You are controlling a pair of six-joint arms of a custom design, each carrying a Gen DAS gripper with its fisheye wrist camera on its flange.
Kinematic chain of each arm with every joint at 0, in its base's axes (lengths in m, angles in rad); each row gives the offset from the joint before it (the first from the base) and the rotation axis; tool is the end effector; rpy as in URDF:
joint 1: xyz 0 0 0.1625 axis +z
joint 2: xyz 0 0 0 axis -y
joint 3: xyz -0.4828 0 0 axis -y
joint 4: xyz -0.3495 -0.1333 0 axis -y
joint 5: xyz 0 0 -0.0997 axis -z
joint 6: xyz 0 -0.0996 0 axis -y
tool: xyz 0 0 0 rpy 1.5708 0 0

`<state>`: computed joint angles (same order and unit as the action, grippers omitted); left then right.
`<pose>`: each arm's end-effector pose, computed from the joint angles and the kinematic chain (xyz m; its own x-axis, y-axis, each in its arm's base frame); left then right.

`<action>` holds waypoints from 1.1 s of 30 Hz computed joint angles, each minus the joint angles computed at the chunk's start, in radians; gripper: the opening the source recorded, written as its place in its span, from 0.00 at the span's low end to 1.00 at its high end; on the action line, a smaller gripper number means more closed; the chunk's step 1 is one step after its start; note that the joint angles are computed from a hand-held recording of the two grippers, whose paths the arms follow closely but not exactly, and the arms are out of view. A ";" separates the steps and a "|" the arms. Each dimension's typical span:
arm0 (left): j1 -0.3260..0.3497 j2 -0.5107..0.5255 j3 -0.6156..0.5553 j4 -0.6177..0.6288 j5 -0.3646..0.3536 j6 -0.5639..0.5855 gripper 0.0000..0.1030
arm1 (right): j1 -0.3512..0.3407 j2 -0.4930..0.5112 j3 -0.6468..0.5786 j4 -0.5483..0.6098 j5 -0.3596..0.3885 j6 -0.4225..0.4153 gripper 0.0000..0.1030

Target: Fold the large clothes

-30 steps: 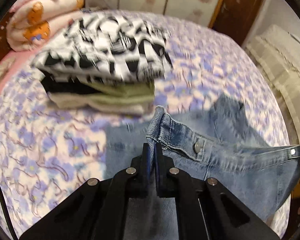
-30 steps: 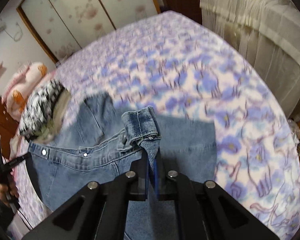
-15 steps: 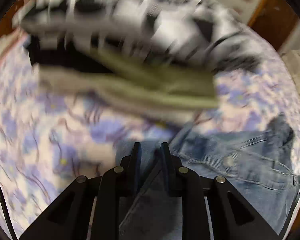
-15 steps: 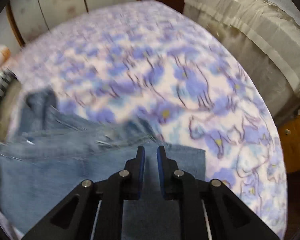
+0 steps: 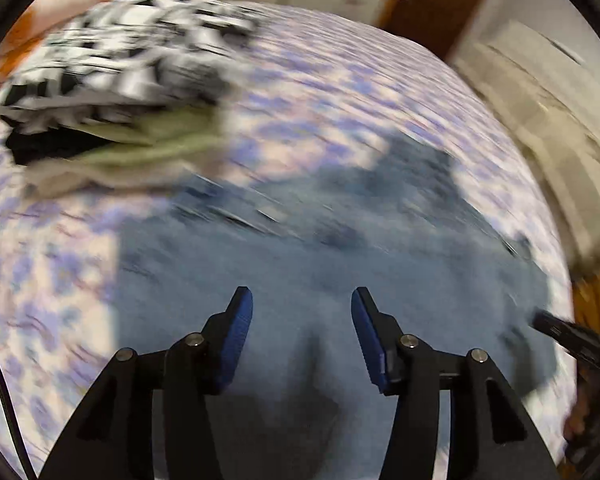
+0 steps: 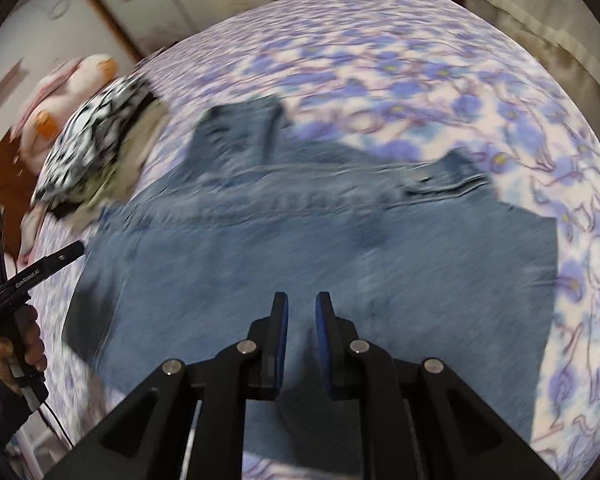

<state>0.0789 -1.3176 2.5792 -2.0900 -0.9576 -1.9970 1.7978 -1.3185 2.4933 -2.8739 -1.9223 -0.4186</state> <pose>-0.2299 -0.2094 0.1696 -0.8025 -0.4026 -0.4403 -0.0092 0.7462 -0.6656 0.1789 -0.3345 0.2276 -0.7541 -0.5466 0.3640 -0.5798 0.8145 0.0219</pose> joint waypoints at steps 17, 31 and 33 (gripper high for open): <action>0.043 0.446 -0.003 -0.485 -0.001 0.231 0.50 | -0.043 0.096 0.201 -0.298 -0.038 -0.122 0.14; 0.177 0.238 -0.001 -0.232 0.175 0.065 0.50 | 0.009 0.413 -0.003 -0.516 -0.014 -0.059 0.14; 0.182 0.238 0.006 -0.273 0.189 0.079 0.50 | 0.015 0.434 -0.033 -0.505 -0.018 -0.035 0.13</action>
<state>0.2608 -1.0798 2.5848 -2.3626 -0.7689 -1.9180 1.8124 -0.8847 2.4603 -3.3788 -1.9404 -0.4538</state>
